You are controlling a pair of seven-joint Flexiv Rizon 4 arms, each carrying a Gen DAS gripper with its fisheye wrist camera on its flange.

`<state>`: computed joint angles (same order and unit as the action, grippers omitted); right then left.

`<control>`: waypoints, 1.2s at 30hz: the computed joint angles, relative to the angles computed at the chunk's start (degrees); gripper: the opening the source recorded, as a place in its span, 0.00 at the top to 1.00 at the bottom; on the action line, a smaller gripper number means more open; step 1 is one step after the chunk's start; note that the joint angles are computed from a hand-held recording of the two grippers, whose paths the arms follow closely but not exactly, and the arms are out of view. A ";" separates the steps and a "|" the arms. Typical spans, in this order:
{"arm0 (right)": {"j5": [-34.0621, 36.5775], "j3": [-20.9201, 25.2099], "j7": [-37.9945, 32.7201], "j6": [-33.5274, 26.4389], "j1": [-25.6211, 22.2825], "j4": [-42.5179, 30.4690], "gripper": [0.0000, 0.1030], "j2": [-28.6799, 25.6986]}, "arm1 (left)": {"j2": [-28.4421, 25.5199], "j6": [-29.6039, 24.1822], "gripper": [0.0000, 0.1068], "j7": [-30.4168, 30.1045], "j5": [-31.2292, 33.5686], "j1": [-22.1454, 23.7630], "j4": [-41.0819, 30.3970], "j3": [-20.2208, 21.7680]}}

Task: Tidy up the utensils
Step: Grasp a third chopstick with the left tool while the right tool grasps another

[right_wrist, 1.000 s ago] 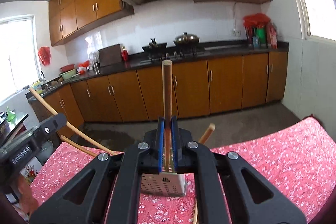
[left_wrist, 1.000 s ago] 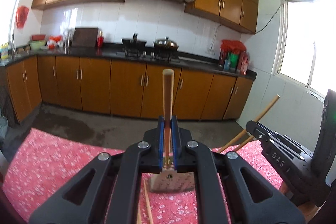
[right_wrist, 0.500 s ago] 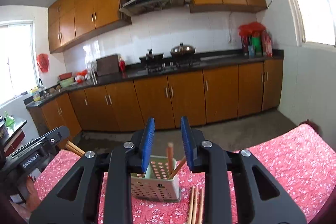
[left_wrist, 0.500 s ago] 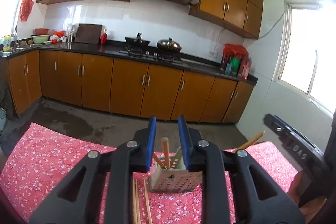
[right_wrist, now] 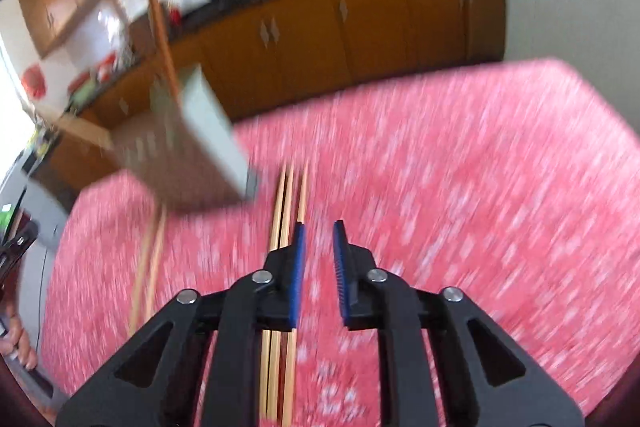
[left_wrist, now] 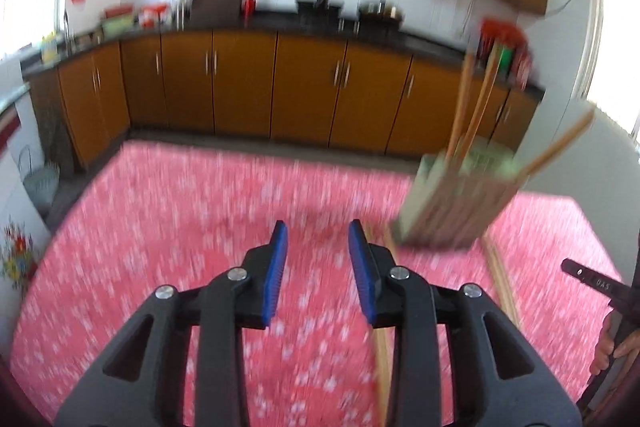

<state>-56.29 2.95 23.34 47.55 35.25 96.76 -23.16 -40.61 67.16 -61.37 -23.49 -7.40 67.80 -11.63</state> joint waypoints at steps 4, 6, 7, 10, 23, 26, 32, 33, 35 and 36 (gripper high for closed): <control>3.49 0.80 -3.56 3.53 0.14 -1.23 0.86 -3.65 | -0.02 -5.22 0.76 1.34 -0.74 0.92 2.54 -0.81; 5.74 0.74 -6.46 2.87 0.75 -2.69 0.86 -5.16 | 0.38 -5.59 0.77 2.84 -1.52 1.34 4.48 -1.48; 6.67 0.60 -7.29 2.08 1.44 -3.83 0.86 -5.98 | 0.42 -5.96 0.77 3.49 -1.85 1.39 5.01 -1.74; 7.80 -0.35 -9.57 -0.18 2.99 -5.38 0.92 -6.97 | 0.82 -6.11 0.78 5.03 -2.60 0.96 7.04 -2.17; 6.28 -1.00 -6.88 -4.35 3.45 -3.27 0.93 -5.40 | 0.28 -10.54 0.91 4.90 0.15 -2.38 6.87 0.53; 5.86 -0.89 -6.31 -4.21 3.51 -3.15 0.93 -5.34 | 0.29 -9.32 0.91 4.86 1.11 -2.82 7.30 0.84; 5.68 -0.63 -7.13 -5.45 3.82 -3.47 0.93 -5.44 | -0.07 -9.13 0.91 2.33 4.24 -3.96 6.54 2.88; 5.70 -0.58 -7.29 -5.70 3.89 -3.54 0.93 -5.46 | -0.19 -8.79 0.91 2.30 4.63 -4.04 6.54 2.88; 5.82 -0.39 -7.59 -5.81 3.89 -3.37 0.93 -5.32 | -0.35 -8.28 0.91 2.11 5.16 -4.11 6.54 2.87; 5.78 -0.28 -7.47 -5.56 3.91 -3.12 0.93 -5.14 | -0.48 -8.29 0.91 1.93 5.06 -3.97 6.42 2.69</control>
<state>-50.51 2.67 15.87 41.98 39.16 93.63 -28.30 -41.08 58.87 -59.43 -18.43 -11.37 74.22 -8.94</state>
